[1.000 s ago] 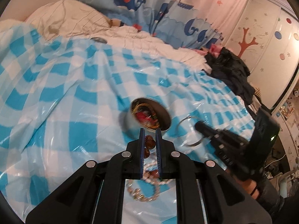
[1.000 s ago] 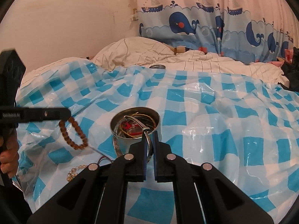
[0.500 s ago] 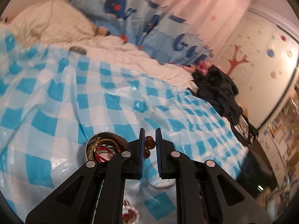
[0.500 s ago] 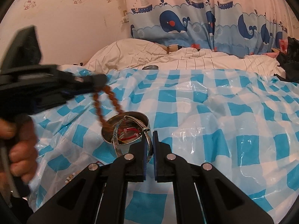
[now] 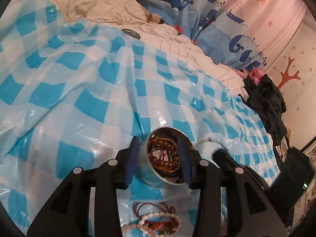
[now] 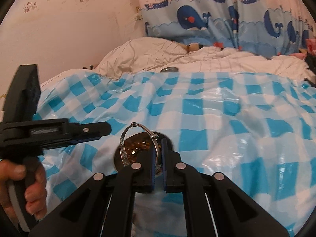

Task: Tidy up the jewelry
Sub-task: 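Carry both pieces over the tin and open both grippers to drop them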

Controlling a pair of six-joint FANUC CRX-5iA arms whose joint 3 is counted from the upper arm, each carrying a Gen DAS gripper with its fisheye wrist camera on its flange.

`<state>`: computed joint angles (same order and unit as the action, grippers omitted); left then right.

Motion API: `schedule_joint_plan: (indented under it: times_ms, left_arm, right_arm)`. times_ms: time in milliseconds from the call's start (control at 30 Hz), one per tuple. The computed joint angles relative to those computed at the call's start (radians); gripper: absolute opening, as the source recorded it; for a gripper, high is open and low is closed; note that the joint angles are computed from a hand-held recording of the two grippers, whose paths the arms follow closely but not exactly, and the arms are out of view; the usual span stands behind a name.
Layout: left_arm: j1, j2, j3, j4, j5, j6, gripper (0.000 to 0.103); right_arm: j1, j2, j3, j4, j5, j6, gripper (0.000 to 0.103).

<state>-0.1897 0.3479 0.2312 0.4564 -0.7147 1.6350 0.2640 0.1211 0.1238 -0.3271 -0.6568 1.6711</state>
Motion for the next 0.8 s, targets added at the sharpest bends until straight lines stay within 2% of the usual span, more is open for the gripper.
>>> schedule_joint_plan:
  times_ms: [67,133,167,233,367,433,567,800]
  left_arm:
    - [0.01,-0.018,-0.025,0.023,0.0,-0.02,0.043]
    - [0.016,-0.036,-0.043,0.029,-0.008,-0.041,0.045]
    - [0.017,-0.041,-0.044,0.02,-0.015,-0.042,0.046]
    - [0.018,-0.052,-0.043,-0.005,-0.035,-0.046,0.05]
    - [0.022,-0.073,-0.039,-0.071,-0.091,-0.062,0.053]
    - [0.029,-0.088,-0.06,-0.075,-0.107,-0.082,0.054]
    - [0.045,-0.118,-0.101,-0.074,-0.123,-0.099,0.055]
    - [0.063,-0.152,-0.141,-0.081,-0.125,-0.118,0.058]
  right_arm:
    - [0.007,0.029,0.031,0.001,-0.029,0.004,0.007]
    - [0.031,0.065,0.052,0.064,-0.043,-0.032,0.024]
    - [0.037,0.073,0.052,0.08,-0.035,-0.046,0.028]
    - [0.038,0.075,0.048,0.092,-0.033,-0.066,0.03]
    - [0.026,0.028,0.009,0.101,-0.009,-0.086,0.034]
    - [0.019,-0.007,-0.025,0.106,0.017,-0.099,0.042]
    - [0.008,-0.024,-0.05,0.121,0.012,-0.123,0.042]
    - [0.03,0.021,-0.023,0.148,-0.004,-0.149,0.042]
